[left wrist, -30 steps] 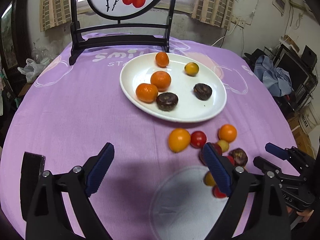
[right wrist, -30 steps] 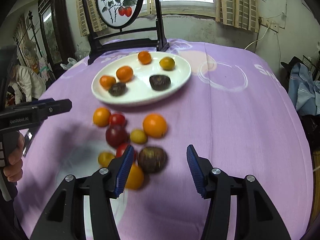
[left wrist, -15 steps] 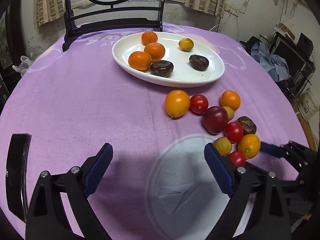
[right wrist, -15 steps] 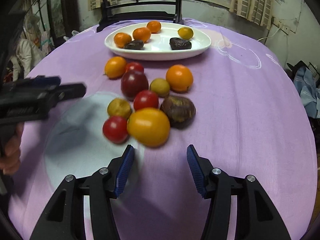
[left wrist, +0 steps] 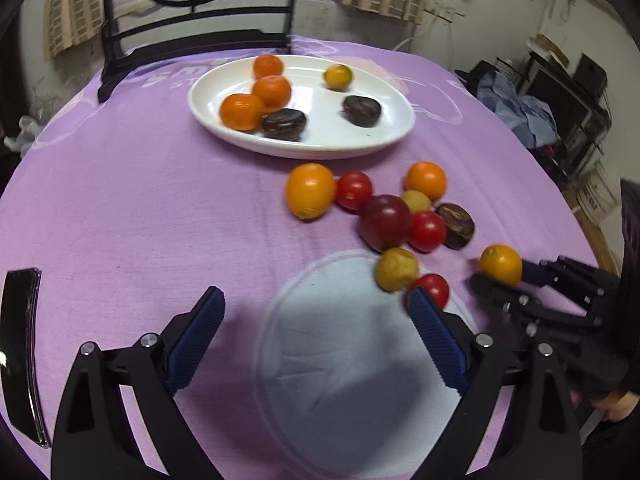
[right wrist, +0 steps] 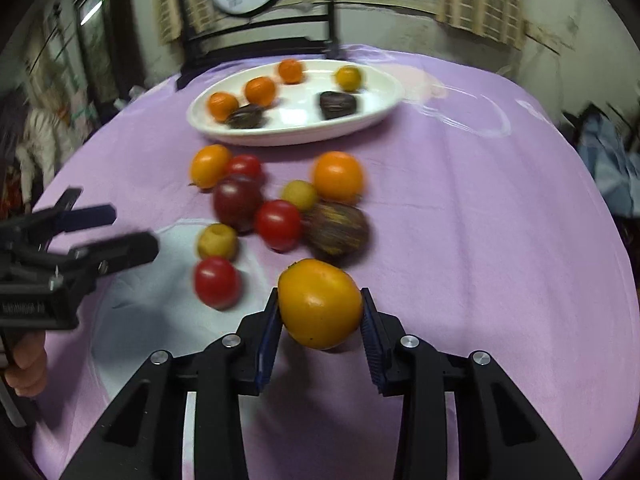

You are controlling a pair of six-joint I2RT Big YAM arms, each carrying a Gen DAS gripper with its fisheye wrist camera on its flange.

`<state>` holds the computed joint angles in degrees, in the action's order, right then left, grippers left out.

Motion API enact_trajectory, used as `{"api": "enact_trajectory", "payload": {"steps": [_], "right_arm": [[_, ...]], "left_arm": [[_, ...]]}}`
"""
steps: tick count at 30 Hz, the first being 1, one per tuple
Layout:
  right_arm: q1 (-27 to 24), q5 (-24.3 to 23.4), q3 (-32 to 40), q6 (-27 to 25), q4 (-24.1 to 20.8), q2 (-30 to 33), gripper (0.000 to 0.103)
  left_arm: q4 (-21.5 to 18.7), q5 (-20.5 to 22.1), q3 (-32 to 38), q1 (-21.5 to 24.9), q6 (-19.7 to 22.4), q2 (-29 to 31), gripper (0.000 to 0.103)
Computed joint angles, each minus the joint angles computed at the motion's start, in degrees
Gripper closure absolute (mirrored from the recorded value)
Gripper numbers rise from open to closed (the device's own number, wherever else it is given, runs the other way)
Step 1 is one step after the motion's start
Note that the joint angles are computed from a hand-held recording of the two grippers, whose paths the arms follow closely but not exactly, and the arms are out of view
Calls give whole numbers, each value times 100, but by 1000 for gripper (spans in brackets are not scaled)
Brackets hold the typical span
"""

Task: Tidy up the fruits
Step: 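Grasp a yellow-orange tomato with the right tool while the left tool grasps a red cherry tomato, then carry both fruits to the white plate and open both tools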

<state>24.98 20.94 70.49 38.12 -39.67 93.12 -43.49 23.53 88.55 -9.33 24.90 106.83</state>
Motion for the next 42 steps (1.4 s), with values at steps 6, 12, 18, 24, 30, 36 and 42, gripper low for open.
{"api": "enact_trajectory", "payload": {"steps": [6,12,18,24,30,36,42], "right_arm": [[-80,122,-408,273,146,-349,65],[-38,253,-572,158,201,-622,65],[-36,332,-775,102,328,-928,65],[-18,268,-779,15,361,-940,65],[19,277,-694,-24,276,-811,65],[30,256,-637,-15,210,-679,65],[16,169,-681,-1,402,-686,65]], "left_arm": [[93,-102,-458,-208,259,-259,11],[467,-464,-700,-436,102,-340,12],[247,-806,-486,-669,-277,-156,21],[474,-1090,-584,-805,-356,-231,58],[238,-711,-635,-566,-320,-408,75],[174,-507,-688,-319,-162,-508,75],[61,-313,-572,-140,-94,-537,75]]}}
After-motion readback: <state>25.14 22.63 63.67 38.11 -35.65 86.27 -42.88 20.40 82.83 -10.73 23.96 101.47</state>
